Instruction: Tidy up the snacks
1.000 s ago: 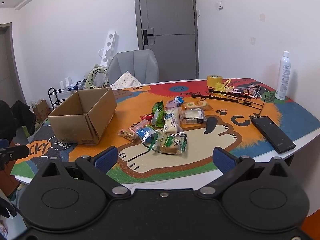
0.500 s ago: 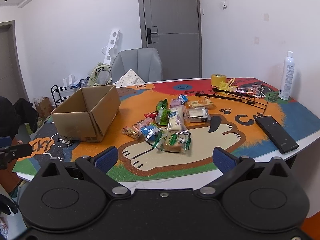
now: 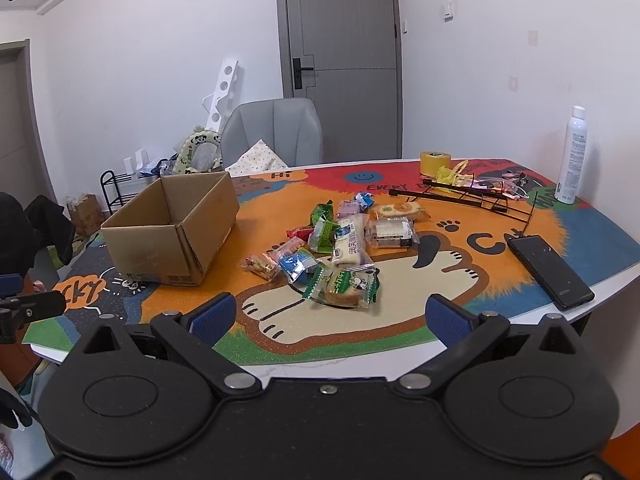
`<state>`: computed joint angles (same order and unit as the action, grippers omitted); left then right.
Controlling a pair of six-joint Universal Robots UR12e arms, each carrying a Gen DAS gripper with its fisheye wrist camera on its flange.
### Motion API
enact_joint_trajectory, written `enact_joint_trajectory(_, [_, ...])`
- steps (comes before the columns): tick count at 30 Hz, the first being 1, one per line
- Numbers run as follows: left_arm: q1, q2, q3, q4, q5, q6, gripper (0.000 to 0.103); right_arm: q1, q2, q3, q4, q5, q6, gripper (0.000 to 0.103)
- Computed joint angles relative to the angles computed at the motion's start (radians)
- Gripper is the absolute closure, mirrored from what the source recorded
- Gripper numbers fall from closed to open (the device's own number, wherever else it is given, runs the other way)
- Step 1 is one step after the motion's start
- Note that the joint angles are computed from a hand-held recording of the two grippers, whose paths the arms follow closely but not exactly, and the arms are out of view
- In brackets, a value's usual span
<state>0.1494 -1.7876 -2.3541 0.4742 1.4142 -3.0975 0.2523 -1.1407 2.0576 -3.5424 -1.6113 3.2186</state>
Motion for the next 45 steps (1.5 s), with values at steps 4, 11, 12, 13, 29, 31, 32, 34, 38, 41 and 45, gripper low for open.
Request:
enact_joint_trajectory(4, [-0.008, -0.006, 0.009, -0.002, 0.007, 0.003, 0.0, -0.006, -0.002, -0.003, 0.009, 0.02, -0.001, 0.0])
enact_joint_trajectory(11, [-0.017, -0.038, 0.043, -0.009, 0.003, -0.006, 0.0, -0.025, 0.021, -0.026, 0.033, 0.05, 0.008, 0.0])
enact_joint_trajectory(12, [-0.019, -0.047, 0.051, -0.005, 0.005, -0.01, 0.0, -0.029, 0.026, -0.031, 0.035, 0.054, 0.014, 0.0])
enact_joint_trajectory(13, [-0.021, -0.054, 0.057, 0.0, 0.006, -0.014, 0.0, -0.034, 0.03, -0.035, 0.039, 0.063, 0.019, 0.0])
enact_joint_trajectory(29, [-0.047, -0.147, 0.176, -0.056, -0.065, -0.002, 0.0, -0.079, 0.086, -0.097, 0.088, 0.146, 0.071, 0.0])
enact_joint_trajectory(31, [-0.049, -0.16, 0.188, -0.063, -0.076, 0.003, 0.0, -0.08, 0.097, -0.105, 0.085, 0.147, 0.076, 0.001])
enact_joint_trajectory(32, [-0.05, -0.167, 0.196, -0.068, -0.079, 0.004, 0.001, -0.079, 0.102, -0.109, 0.085, 0.143, 0.079, 0.001])
enact_joint_trajectory(34, [-0.054, -0.18, 0.212, -0.082, -0.089, 0.004, 0.002, -0.08, 0.11, -0.119, 0.094, 0.142, 0.089, 0.001])
enact_joint_trajectory(38, [-0.061, -0.206, 0.244, -0.096, -0.11, 0.014, 0.002, -0.081, 0.124, -0.143, 0.125, 0.148, 0.105, 0.003])
enact_joint_trajectory(41, [-0.066, -0.225, 0.271, -0.113, -0.126, 0.016, 0.003, -0.08, 0.134, -0.162, 0.149, 0.157, 0.106, 0.007])
enact_joint_trajectory(45, [-0.069, -0.246, 0.307, -0.15, -0.147, 0.007, 0.009, -0.08, 0.149, -0.191, 0.188, 0.174, 0.107, 0.009])
